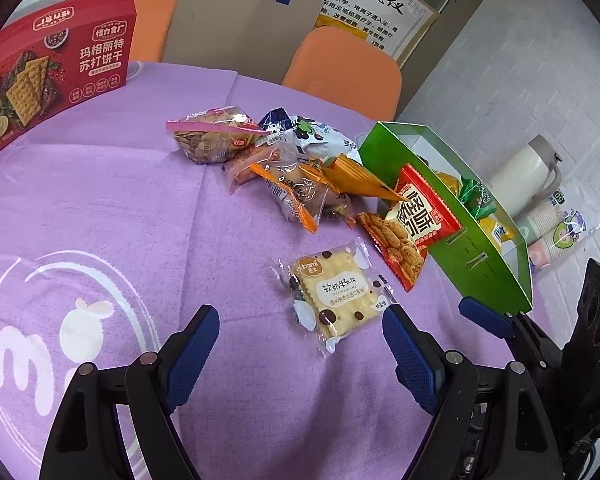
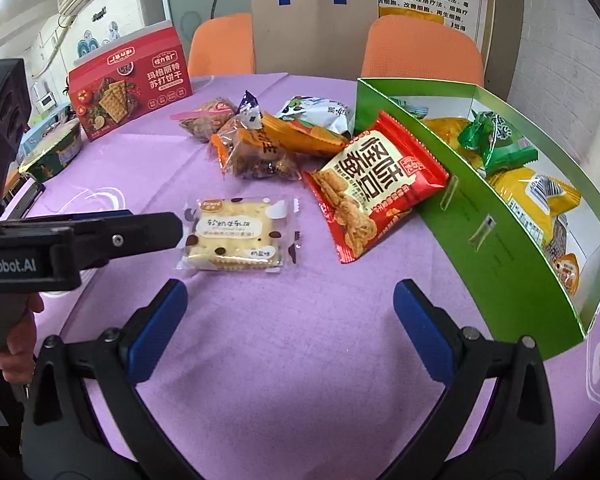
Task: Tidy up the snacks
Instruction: 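Move both tools back to the pile toward the clear cookie bag, then close the right tool on the clear chocolate-chip cookie bag and lift it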
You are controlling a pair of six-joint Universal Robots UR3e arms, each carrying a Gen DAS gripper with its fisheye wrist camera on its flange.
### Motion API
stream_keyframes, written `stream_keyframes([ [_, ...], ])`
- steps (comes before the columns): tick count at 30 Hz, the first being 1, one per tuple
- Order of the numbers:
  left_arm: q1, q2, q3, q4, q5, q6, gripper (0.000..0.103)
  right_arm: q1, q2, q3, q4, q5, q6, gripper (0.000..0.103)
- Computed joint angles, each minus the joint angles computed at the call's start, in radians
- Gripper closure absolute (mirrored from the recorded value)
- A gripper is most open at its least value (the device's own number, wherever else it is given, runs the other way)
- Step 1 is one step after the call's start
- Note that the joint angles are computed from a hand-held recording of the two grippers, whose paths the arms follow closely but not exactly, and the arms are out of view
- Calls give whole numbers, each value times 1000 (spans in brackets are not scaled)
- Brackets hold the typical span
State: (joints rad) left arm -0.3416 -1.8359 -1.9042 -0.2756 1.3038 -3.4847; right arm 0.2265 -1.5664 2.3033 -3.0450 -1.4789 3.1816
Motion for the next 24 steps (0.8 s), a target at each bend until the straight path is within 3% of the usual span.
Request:
stream_keyframes([
  [5, 28, -60, 68, -19, -64, -5, 34, -10, 28, -26, 7, 53, -20, 1],
  [15, -3, -142, 182, -83, -43, 19, 38, -11, 154, -105, -28, 132, -57, 9],
  [16, -3, -141, 181, -85, -40, 16, 41, -17, 163, -116, -12, 147, -57, 16],
  [19, -3, -145, 185, -96, -45, 20, 65, -36, 162, -116, 10, 201, -59, 42],
  [20, -10, -144, 180, -85, -26, 21, 66, -31, 160, -116, 12, 192, -57, 46],
  [22, -30, -149, 186, -84, 6, 23, 73, -31, 159, -111, 6, 186, -50, 65],
  [24, -41, -149, 184, -77, 12, 8, 76, -43, 149, -95, 0, 198, -45, 65],
])
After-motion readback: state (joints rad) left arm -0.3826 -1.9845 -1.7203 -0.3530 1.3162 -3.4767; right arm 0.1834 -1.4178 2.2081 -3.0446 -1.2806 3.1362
